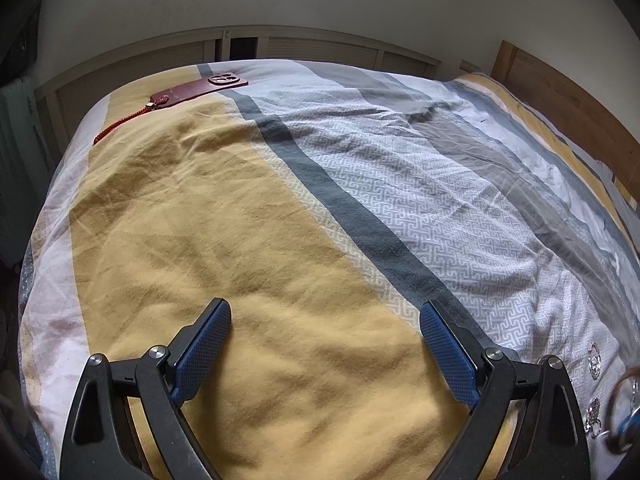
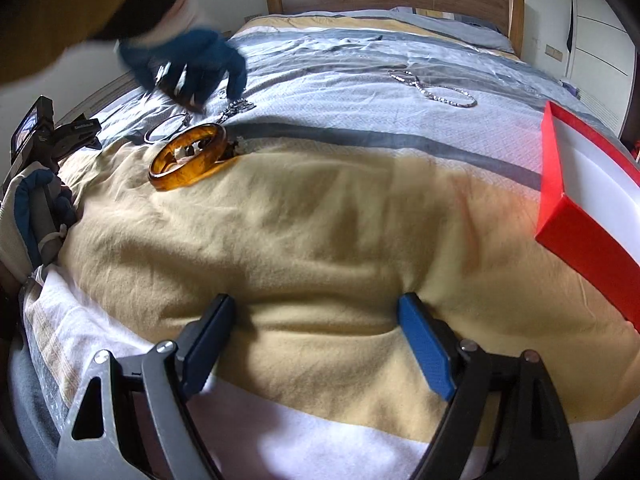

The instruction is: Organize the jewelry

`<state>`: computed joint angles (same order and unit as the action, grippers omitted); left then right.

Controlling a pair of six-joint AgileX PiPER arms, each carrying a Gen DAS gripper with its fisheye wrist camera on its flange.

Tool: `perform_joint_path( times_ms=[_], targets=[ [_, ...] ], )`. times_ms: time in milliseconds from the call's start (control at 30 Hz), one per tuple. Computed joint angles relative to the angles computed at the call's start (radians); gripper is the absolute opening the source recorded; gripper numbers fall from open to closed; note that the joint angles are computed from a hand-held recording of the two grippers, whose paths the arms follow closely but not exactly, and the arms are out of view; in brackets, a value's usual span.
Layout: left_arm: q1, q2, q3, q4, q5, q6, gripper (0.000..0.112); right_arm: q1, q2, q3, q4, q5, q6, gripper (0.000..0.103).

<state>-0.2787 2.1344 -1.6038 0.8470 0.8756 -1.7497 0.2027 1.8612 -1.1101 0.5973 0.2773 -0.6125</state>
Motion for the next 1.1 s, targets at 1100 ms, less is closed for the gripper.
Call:
perform_joint_path(
  times_ms=[1100],
  targets=[
    [0.004, -0.042, 0.036, 0.017, -0.023, -0.021, 0.094, -0.001, 0.004, -0.005, 0.005, -0.002, -0.003, 0.083]
  ],
)
